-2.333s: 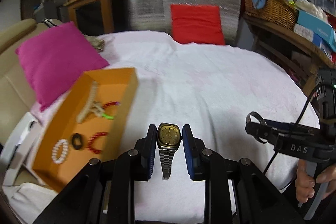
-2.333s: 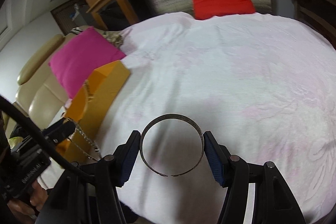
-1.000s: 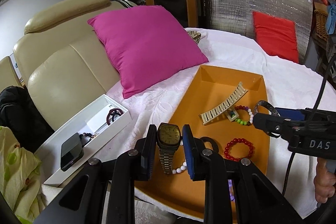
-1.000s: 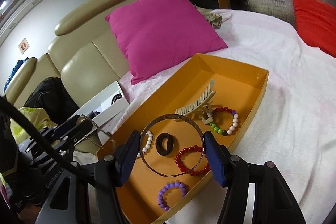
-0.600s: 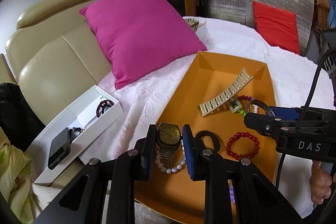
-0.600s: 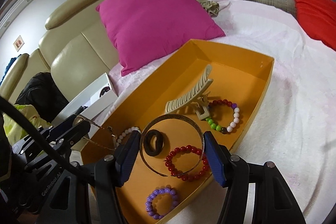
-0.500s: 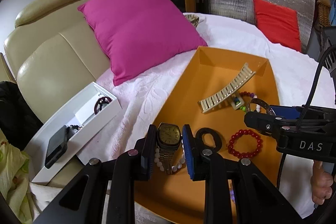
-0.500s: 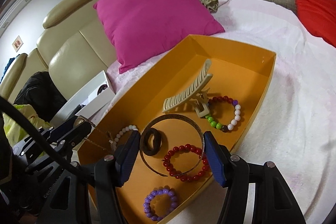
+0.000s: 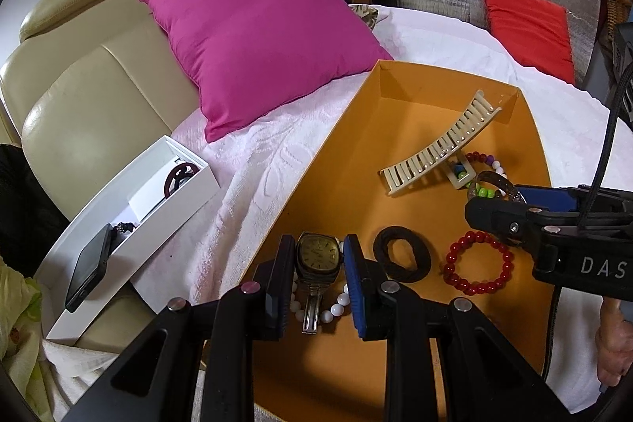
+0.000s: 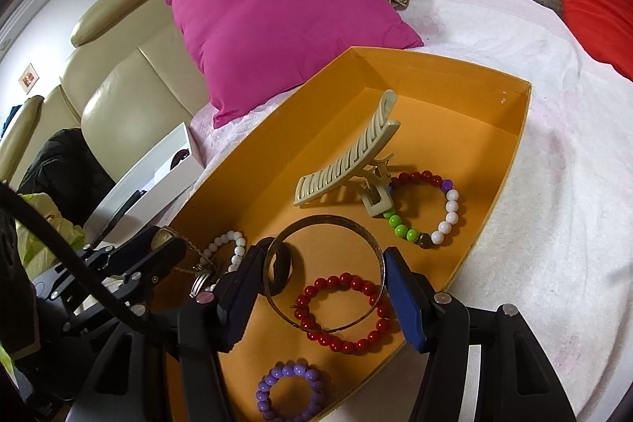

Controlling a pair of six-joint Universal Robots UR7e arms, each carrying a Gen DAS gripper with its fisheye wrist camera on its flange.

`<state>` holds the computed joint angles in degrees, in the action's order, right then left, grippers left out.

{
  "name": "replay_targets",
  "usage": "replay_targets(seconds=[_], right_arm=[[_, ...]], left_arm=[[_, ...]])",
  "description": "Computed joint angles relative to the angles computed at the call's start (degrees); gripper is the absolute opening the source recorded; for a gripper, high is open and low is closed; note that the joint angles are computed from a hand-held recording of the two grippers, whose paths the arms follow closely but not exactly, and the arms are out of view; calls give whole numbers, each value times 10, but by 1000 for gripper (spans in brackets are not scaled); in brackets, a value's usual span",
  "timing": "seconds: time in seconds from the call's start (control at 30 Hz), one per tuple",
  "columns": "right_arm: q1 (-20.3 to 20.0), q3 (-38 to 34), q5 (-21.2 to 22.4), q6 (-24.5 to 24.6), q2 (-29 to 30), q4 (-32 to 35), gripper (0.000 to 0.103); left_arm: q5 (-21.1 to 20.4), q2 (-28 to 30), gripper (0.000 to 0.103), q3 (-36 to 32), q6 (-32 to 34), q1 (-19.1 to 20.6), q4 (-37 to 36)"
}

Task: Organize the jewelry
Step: 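Carry the wristwatch with the left tool while the right tool carries the bangle to the box, then open the left tool to drop the watch while the right tool releases the bangle into the box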

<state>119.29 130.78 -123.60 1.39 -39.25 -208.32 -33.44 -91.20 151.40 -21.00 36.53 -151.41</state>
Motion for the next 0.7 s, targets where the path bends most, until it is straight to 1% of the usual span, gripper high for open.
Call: replay_targets(seconds=[0.2,0.33,0.57,0.7], right_arm=[[2,-12,-10,-8,11,-2,64],[7,-23,-28,-12,16,15,64],[9,-38,-34,-14,26,37,64],[13,-46,-48,-21,36,37,64]], left_arm=[[-1,16,26,-2,13,15,-21],[-3,23,26,-2,17,22,-28],[-7,36,26,-3,25,39,-43],[-7,41,26,-4,27,44,-46]])
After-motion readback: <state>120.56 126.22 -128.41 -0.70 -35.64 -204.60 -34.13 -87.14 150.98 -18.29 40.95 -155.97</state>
